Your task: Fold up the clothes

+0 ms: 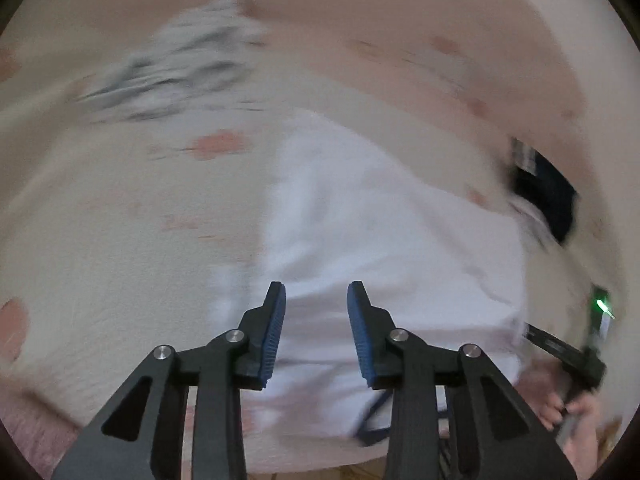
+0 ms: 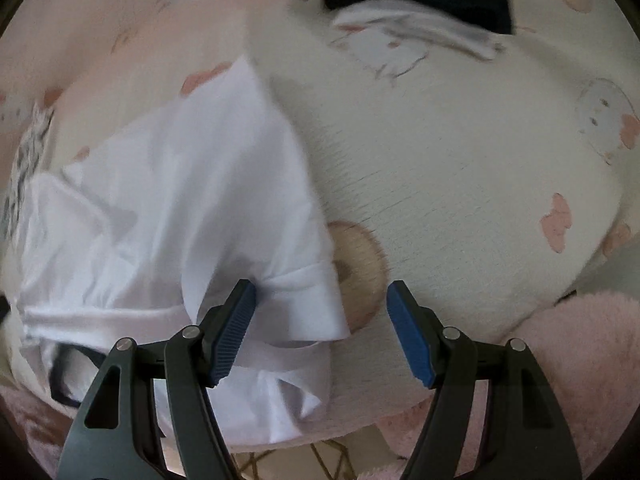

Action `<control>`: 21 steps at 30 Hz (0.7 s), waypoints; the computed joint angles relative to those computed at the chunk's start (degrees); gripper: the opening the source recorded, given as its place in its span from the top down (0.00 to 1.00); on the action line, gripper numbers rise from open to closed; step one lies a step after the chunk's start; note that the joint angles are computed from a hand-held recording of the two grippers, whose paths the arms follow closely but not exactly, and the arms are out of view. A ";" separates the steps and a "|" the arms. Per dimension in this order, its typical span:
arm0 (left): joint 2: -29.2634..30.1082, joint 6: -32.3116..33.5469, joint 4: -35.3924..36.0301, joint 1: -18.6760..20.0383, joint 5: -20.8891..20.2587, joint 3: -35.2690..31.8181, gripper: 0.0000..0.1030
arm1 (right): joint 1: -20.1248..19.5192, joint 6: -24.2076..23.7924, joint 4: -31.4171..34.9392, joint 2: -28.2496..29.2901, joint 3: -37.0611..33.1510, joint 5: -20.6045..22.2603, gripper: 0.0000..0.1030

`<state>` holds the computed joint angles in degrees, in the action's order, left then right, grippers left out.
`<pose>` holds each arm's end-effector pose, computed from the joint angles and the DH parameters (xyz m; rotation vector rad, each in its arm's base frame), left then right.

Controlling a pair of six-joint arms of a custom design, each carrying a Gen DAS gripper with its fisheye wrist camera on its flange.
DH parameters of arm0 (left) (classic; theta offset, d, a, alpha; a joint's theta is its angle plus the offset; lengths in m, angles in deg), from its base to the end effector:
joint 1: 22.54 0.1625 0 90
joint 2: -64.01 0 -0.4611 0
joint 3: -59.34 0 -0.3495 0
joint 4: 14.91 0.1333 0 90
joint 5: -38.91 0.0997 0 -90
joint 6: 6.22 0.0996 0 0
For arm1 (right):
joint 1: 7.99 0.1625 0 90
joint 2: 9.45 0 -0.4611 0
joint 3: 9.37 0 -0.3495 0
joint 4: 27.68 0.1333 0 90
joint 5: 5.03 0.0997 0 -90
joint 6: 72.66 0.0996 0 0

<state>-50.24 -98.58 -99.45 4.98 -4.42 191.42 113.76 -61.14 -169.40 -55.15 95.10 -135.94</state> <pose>-0.0893 -0.2785 0.3737 -0.4176 2.4028 -0.9138 0.3699 -0.4684 0.1067 0.4813 -2.3801 0.1948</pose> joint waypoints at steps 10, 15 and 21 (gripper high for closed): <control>6.11 -7.86 13.34 9.00 0.00 -7.82 0.67 | 0.66 -5.53 -6.99 -1.35 -0.82 1.31 0.32; 10.57 14.21 -5.44 12.51 6.58 -6.33 0.66 | 0.78 -17.64 -9.01 4.64 -5.28 0.15 0.32; 20.07 25.96 -8.32 23.72 7.15 -11.65 0.66 | -0.93 -14.45 -3.53 6.97 -8.49 -4.34 0.25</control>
